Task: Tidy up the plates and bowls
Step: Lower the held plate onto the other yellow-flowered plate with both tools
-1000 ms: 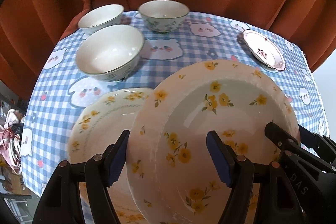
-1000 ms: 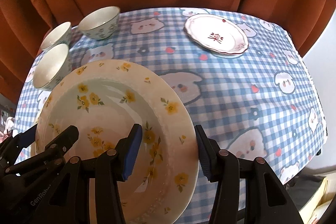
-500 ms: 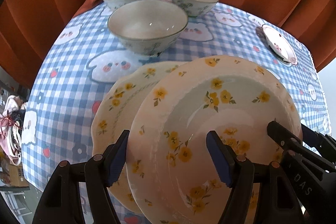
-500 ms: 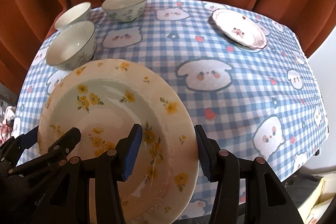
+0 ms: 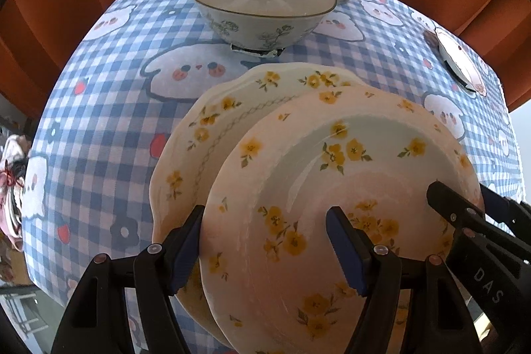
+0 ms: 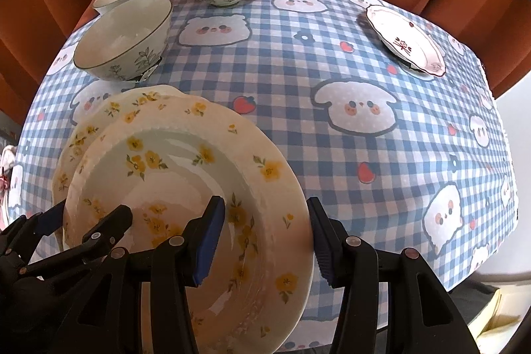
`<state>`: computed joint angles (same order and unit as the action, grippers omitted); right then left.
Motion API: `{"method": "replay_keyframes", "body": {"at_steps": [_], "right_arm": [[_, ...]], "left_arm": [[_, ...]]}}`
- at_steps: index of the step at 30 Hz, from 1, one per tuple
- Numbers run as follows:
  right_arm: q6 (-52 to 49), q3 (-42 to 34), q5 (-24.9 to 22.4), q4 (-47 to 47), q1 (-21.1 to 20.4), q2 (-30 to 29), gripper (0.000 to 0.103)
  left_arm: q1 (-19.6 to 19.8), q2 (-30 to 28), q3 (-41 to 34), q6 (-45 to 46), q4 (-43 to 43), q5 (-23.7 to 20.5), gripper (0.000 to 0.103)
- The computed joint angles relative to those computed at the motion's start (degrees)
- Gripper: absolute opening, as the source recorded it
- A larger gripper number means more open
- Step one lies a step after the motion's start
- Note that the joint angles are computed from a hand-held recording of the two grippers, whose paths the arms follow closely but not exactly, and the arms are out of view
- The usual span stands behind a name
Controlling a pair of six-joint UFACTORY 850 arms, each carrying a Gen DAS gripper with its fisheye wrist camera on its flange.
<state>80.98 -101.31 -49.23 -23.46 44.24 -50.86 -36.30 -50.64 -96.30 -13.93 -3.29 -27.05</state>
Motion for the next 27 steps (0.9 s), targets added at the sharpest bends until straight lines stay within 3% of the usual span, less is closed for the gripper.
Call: {"method": "replay_keyframes", "body": {"at_steps": [15, 25, 27], "right_arm": [[-2.65, 0.99, 2.82, 1.89, -1.42, -0.18, 0.054], [0.14, 5.17, 5.41, 0.32, -0.97, 2.99, 0.053], [1.69, 6.52, 6.0, -0.58, -0.76, 3.96, 0.043]], "left_arm": [[-1.34, -2.48, -3.35, -9.18, 9.41, -0.46, 0.082], [-2.42, -4.79, -7.47, -16.03, 15.24, -4.91, 0.094], [-2.69, -5.09, -8.02, -16.79, 16.31, -5.51, 0.095]]}}
